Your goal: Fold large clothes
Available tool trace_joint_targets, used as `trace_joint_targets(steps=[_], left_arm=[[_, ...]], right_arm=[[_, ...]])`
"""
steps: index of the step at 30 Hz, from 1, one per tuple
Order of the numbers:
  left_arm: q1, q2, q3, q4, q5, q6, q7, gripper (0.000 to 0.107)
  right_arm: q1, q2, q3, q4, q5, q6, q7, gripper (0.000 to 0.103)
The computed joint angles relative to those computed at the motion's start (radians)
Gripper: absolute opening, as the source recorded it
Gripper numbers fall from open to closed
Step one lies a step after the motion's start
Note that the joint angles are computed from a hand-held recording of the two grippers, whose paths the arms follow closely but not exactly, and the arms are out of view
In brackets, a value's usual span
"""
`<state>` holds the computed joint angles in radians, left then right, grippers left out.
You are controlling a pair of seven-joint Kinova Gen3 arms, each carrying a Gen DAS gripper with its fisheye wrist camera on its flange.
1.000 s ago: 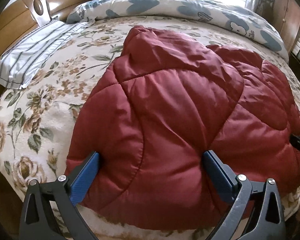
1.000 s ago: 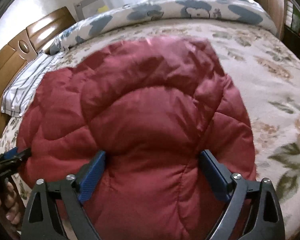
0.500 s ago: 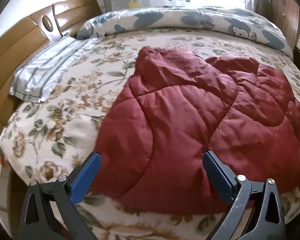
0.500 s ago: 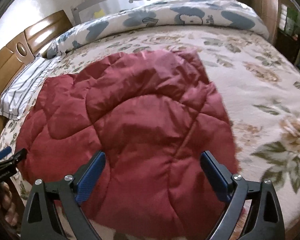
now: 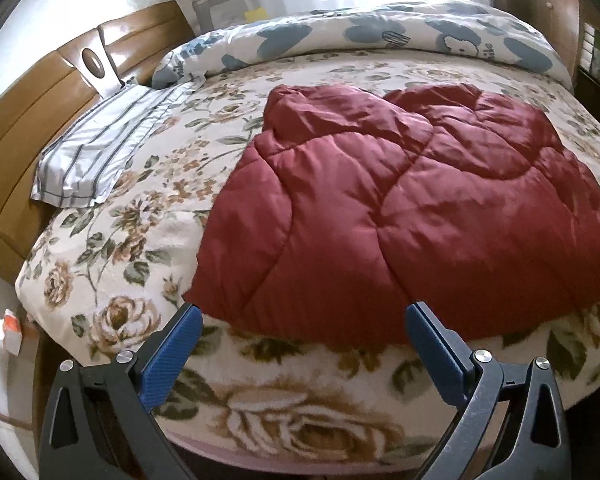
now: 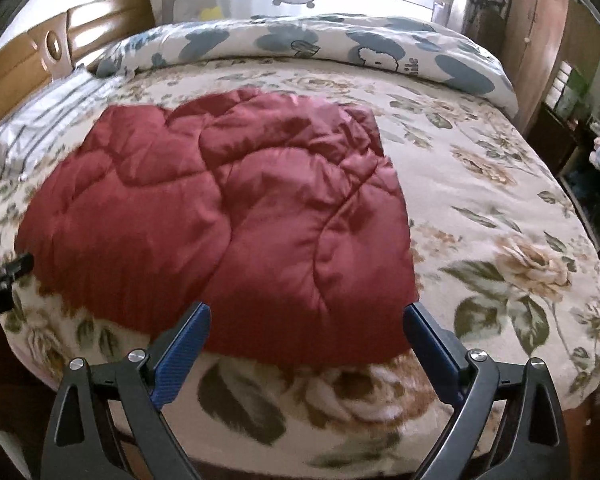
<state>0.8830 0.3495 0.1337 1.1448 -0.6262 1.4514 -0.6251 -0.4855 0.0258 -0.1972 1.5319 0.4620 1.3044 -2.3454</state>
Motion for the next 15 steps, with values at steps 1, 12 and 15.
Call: trace_joint_targets(steps=[1,12,15], left_arm=[[0.002,-0.004,0.002,0.003,0.003,-0.001,0.001,0.102],[0.024,-0.013,0.015,-0.011,-0.018,0.037,-0.008,0.102],[0.036,-0.012,0.013,-0.024,-0.034,0.056,-0.012,0.102]], right_arm=[[-0.006,0.0,-0.005,0.003,0.003,0.007,-0.005,0.098],[-0.047,-0.009,-0.035,-0.006,0.037,0.062,-0.021,0.098],[-0.058,-0.002,-0.037,-0.021,0.057,0.079,-0.018,0.098]])
